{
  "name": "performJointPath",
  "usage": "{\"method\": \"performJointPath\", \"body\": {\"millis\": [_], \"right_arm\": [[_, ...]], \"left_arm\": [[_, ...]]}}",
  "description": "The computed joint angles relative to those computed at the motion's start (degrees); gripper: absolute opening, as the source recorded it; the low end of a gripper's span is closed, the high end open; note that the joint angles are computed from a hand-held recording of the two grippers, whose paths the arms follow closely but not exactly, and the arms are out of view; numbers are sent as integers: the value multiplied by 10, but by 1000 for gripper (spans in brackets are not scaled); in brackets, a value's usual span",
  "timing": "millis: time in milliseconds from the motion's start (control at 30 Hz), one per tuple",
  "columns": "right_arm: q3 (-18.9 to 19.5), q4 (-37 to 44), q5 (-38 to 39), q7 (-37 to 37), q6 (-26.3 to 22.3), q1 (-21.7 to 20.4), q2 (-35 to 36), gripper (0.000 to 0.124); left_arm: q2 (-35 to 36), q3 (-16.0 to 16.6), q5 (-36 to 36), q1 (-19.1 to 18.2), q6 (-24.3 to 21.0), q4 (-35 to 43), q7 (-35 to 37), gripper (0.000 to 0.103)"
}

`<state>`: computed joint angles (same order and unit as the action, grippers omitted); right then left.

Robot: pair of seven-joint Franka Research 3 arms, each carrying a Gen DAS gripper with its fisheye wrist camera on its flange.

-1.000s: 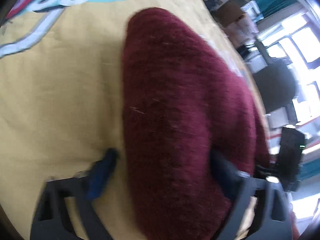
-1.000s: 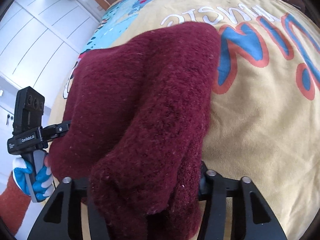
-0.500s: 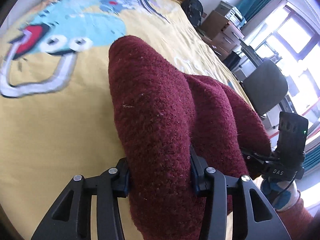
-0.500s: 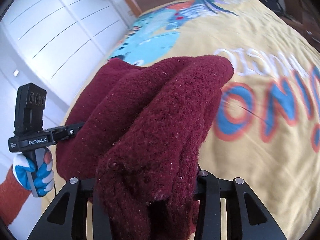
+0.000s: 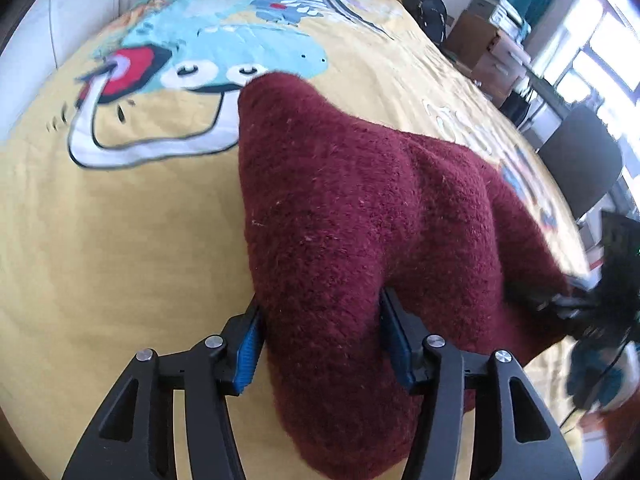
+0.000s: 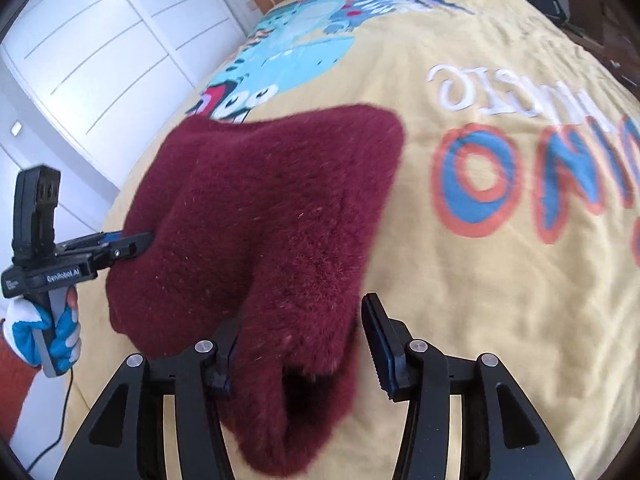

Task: Fold small clothes
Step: 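Open both tools and pat the folded sweater square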

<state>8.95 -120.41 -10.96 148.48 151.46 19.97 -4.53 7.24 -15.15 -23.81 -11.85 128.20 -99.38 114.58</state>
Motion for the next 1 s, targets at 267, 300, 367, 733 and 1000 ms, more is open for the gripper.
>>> {"method": "performJointPath", "body": {"millis": [267, 300, 367, 733, 1000], "right_arm": [[12, -29, -18, 42, 5, -6, -19, 54], [12, -39, -13, 49, 11, -5, -24, 55], [14, -58, -5, 59, 16, -4, -33, 58], [36, -53, -26, 98, -53, -11, -60, 60], [50, -22, -64, 138, -129, -4, -63, 60]], "left_arm": [[-41, 4, 67, -18, 44, -57, -26, 51], [-44, 4, 74, -20, 47, -62, -34, 51], [-36, 5, 84, -22, 51, -58, -47, 51], [-53, 7, 100, -26, 65, -75, -92, 54], [-108, 13, 131, -38, 110, -127, -121, 54]]}}
